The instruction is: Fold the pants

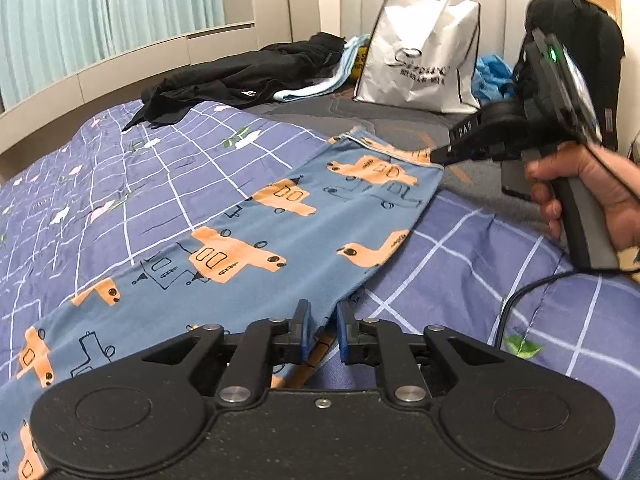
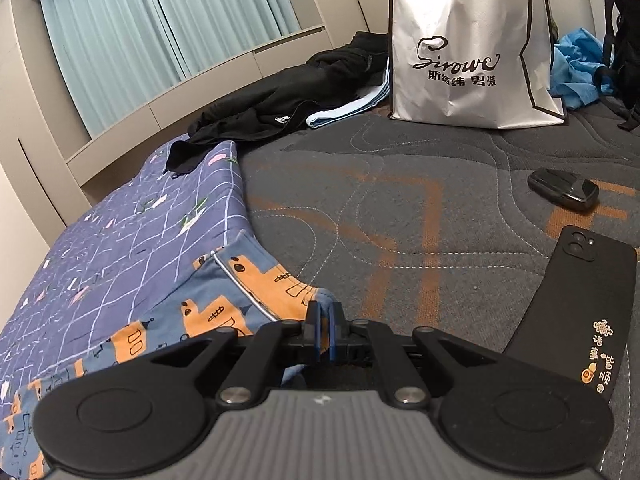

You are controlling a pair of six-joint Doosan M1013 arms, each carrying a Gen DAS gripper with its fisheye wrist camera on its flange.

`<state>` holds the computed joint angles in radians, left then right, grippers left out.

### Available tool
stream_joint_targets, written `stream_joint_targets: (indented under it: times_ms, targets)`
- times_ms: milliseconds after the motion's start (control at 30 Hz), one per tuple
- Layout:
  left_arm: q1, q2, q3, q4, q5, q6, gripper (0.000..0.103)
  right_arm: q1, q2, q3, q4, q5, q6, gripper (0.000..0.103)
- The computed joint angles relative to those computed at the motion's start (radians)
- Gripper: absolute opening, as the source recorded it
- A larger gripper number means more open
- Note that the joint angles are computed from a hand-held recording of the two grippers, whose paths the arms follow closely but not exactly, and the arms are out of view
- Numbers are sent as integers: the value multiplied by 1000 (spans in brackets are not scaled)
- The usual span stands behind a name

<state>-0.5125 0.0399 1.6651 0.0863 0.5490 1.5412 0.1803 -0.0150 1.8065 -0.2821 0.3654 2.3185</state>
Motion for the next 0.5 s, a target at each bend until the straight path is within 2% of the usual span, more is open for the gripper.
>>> stream_joint_targets:
  times_ms: [100,167,200,267,300,333,400,500]
  targets:
    - [12,-11,2,-42,-4,2,34,-2,1,-3,33,4,-30,5]
    - [22,-23,9,-51,-16,-23,50,-4,0,-4,46,5,-45,9]
    - [31,-30,14,-65,-25,-26,53,-5,-1,-5,48,6,-48,15]
    - [49,-41,23,-55,-48,-57,58,-4,-5,-4,33,11,-35,35]
    - [57,-44,25,-19,-55,-102,60,-5,-8,-1,36,7,-39,52]
    - [69,-44,24,26,-58,-156,62,-6,-13,3,41,1,-47,58]
    - [92,-33,11,101,-39,-257,62,-7,-20,6,74,-2,-98,63]
    - [147,-13,-9,107,-22,-355,62,-5,-29,11,130,-8,-182,78]
